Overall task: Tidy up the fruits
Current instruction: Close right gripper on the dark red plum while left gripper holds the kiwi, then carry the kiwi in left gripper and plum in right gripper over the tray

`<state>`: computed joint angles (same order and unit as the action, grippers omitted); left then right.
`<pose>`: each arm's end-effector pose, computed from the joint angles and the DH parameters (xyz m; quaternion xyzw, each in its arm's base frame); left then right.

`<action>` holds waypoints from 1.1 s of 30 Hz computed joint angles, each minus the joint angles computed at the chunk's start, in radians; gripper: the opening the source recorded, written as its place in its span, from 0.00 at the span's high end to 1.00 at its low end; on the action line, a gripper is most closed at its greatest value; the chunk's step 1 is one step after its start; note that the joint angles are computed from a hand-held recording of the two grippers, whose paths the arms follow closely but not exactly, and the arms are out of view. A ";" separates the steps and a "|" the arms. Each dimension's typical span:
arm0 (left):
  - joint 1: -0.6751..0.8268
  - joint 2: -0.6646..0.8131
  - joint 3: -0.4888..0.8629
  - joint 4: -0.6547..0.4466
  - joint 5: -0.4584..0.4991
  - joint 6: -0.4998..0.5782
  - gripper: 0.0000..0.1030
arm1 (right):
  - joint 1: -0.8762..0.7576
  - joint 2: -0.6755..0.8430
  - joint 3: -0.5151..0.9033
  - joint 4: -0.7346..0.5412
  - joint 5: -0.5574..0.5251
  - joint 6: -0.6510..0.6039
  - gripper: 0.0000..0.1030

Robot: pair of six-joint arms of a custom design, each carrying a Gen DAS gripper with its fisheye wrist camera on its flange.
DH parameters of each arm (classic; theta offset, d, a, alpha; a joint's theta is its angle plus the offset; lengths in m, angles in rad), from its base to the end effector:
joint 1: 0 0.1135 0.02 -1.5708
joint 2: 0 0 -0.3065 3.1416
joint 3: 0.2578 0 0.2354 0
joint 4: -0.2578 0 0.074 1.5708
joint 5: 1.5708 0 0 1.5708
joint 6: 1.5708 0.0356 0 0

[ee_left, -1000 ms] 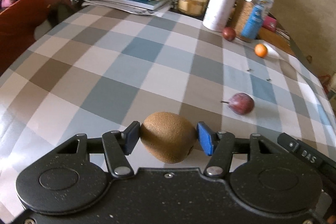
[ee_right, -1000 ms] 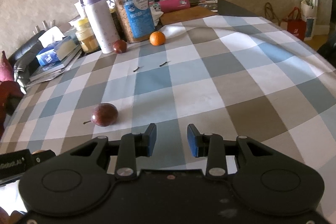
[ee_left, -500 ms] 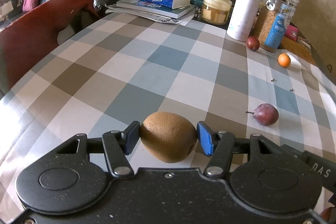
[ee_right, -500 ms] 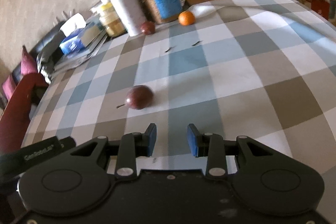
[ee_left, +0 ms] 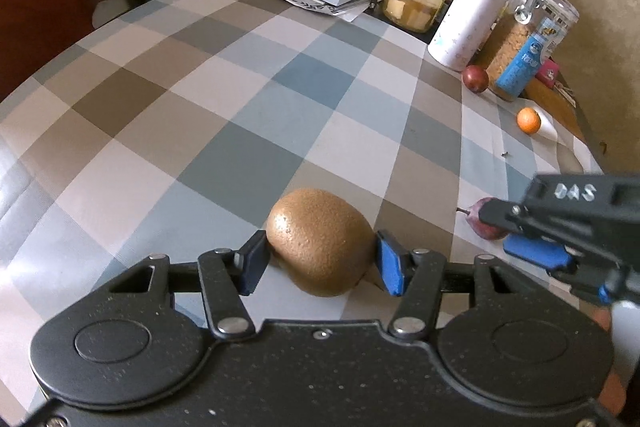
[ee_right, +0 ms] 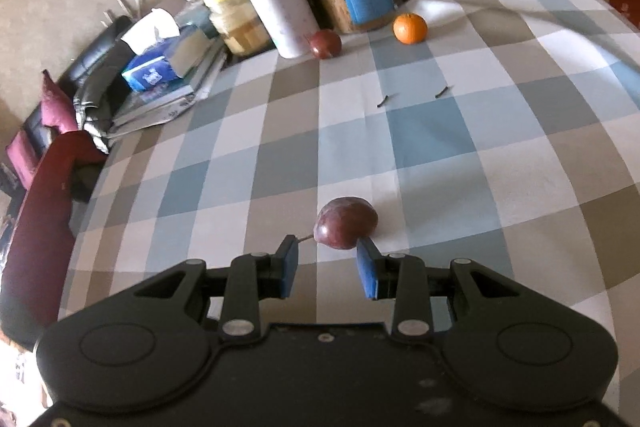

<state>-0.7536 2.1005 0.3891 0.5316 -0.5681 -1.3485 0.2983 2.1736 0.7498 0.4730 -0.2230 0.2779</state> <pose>0.1896 -0.1516 0.0481 -0.3280 0.8843 -0.0253 0.3312 0.3319 0.1103 0.0611 -0.0436 0.9460 0.1877 0.2606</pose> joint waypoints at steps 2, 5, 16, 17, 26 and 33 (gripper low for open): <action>0.001 0.000 0.000 0.001 0.002 0.001 0.40 | 0.009 0.014 0.028 -0.020 0.020 0.012 0.65; 0.007 -0.001 -0.010 0.019 0.009 0.005 0.40 | 0.018 0.034 0.075 -0.055 0.053 0.015 0.65; 0.007 0.001 -0.001 0.005 0.006 0.013 0.40 | 0.042 0.107 0.194 -0.121 0.121 -0.002 0.64; 0.007 0.002 0.000 0.003 0.005 0.014 0.40 | 0.045 0.111 0.190 -0.108 0.130 -0.010 0.64; 0.006 0.003 0.005 -0.006 0.001 0.020 0.40 | 0.044 0.076 0.061 0.011 0.164 -0.110 0.65; 0.000 0.005 0.029 -0.048 -0.009 0.031 0.40 | -0.026 0.028 -0.148 0.187 0.112 -0.137 0.65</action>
<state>-0.7533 2.1054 0.4181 0.4831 -0.5773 -1.3171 0.2720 2.2011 0.6016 0.6601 -0.1108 0.1411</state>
